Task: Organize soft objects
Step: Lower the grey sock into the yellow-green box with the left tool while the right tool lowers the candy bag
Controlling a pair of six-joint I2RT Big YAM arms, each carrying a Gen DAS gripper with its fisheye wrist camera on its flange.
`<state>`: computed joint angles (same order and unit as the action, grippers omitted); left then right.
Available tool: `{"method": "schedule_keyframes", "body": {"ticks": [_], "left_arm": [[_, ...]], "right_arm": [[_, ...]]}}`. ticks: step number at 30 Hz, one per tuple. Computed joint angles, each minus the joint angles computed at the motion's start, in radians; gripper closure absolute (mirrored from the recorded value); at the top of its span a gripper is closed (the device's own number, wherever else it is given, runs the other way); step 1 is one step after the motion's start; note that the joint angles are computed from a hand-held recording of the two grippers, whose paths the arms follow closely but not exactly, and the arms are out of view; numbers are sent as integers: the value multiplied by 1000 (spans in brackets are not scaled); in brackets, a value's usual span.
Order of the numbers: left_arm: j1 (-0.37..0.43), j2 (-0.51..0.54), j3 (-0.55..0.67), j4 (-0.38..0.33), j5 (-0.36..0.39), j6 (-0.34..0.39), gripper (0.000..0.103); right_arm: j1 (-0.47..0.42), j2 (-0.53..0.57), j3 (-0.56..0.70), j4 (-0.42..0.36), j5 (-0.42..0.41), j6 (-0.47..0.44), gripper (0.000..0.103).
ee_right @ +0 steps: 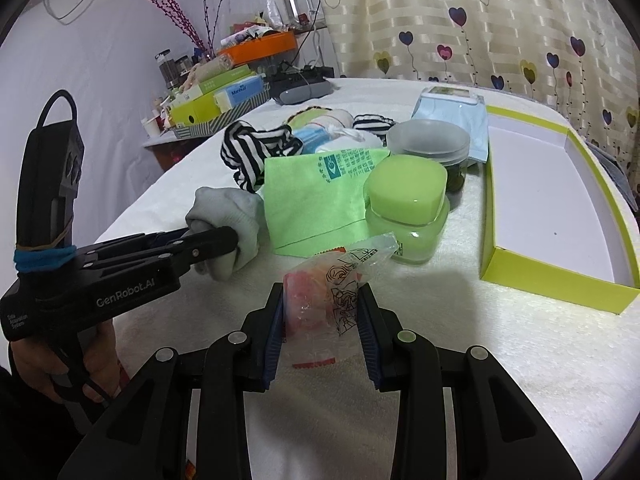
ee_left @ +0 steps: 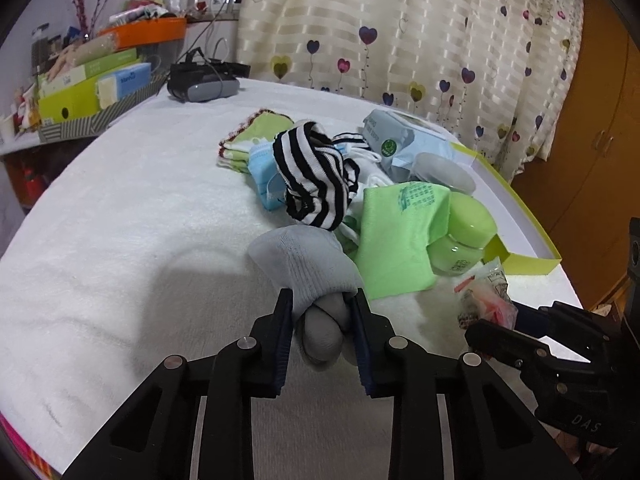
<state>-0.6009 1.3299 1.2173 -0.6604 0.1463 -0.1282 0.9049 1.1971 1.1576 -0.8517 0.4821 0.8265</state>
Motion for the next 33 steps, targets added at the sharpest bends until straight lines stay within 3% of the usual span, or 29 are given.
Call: {"method": "schedule_keyframes", "body": {"ticks": [11,19,26,33], "left_arm": [[-24,-96,-31,25,-23,-6,77],[-88,-66,32,32,-10,18,77],[-166,13,132,21,-2,37,77],[-230,124,257,-14,7,46,77]], "right_arm": [[43,-43,8,-31,94,20,68],[26,-111,-11,-83,166,49,67],[-54,-191,-46,-127,183,49,67],[-186,-254,-92,-129,120,16,67]]}}
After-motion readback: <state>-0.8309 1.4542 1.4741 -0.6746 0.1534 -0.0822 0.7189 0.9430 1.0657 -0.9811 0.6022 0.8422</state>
